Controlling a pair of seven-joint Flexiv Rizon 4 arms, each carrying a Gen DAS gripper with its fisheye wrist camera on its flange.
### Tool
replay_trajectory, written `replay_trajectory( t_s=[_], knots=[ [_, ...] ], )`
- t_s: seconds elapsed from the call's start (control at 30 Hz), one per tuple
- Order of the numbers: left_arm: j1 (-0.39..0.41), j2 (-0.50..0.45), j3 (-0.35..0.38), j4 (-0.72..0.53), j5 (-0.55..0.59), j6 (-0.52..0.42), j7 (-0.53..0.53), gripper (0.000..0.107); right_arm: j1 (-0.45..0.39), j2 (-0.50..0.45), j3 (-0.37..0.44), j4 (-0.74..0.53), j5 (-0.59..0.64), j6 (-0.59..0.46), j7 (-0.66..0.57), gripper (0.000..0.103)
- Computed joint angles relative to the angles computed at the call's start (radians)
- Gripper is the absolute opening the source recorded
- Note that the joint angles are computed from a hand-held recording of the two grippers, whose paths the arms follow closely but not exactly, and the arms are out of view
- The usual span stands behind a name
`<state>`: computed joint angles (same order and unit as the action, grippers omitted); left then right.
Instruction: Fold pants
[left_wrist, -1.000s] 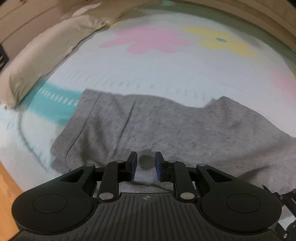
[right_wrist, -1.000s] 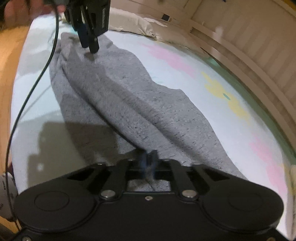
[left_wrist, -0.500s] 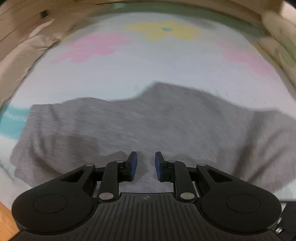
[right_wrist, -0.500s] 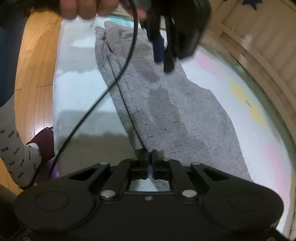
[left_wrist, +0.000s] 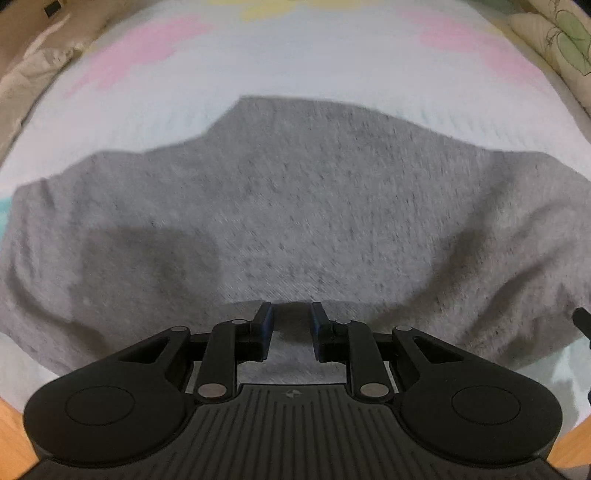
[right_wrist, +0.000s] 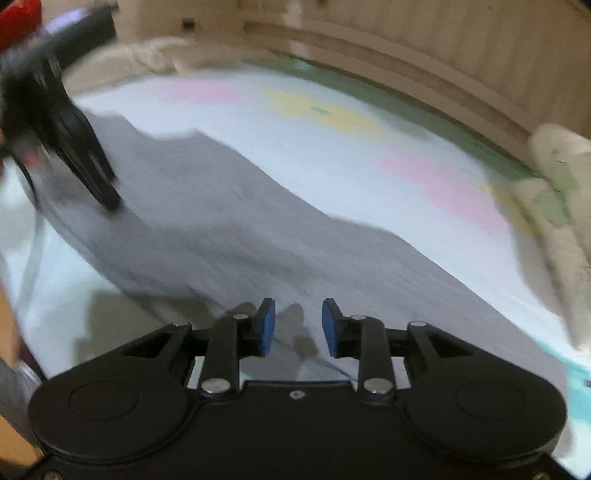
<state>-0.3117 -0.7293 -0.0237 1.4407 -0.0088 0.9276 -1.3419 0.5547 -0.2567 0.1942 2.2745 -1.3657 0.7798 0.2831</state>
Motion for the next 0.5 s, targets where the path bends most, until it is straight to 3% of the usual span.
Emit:
replay_trajectory(
  t_s=[0.1,0.2,0.33,0.43,0.5],
  knots=[
    [-0.018,0.003,0.018,0.011,0.029,0.030,-0.015,0.021,0.028,-0.022,0.010,-0.004,0.033,-0.067,-0.095,0.040],
    [-0.018,0.001,0.016,0.015,0.033,0.041,-0.018,0.021,0.044,-0.057,0.002,-0.021,0.006,-0.080,-0.163,0.050],
    [0.001,0.008,0.001,0.030,0.004,0.038,-0.022,0.021,0.059,-0.104,-0.024,-0.052,-0.041,-0.125,-0.198,0.047],
    [0.019,0.010,-0.009,0.042,-0.011,0.050,-0.006,0.021,0.043,-0.101,-0.026,-0.048,-0.045,-0.099,-0.172,0.011],
    [0.013,0.017,-0.011,0.053,-0.013,0.076,-0.011,0.021,0.028,-0.066,-0.016,-0.020,-0.050,-0.061,-0.156,0.010]
  ],
)
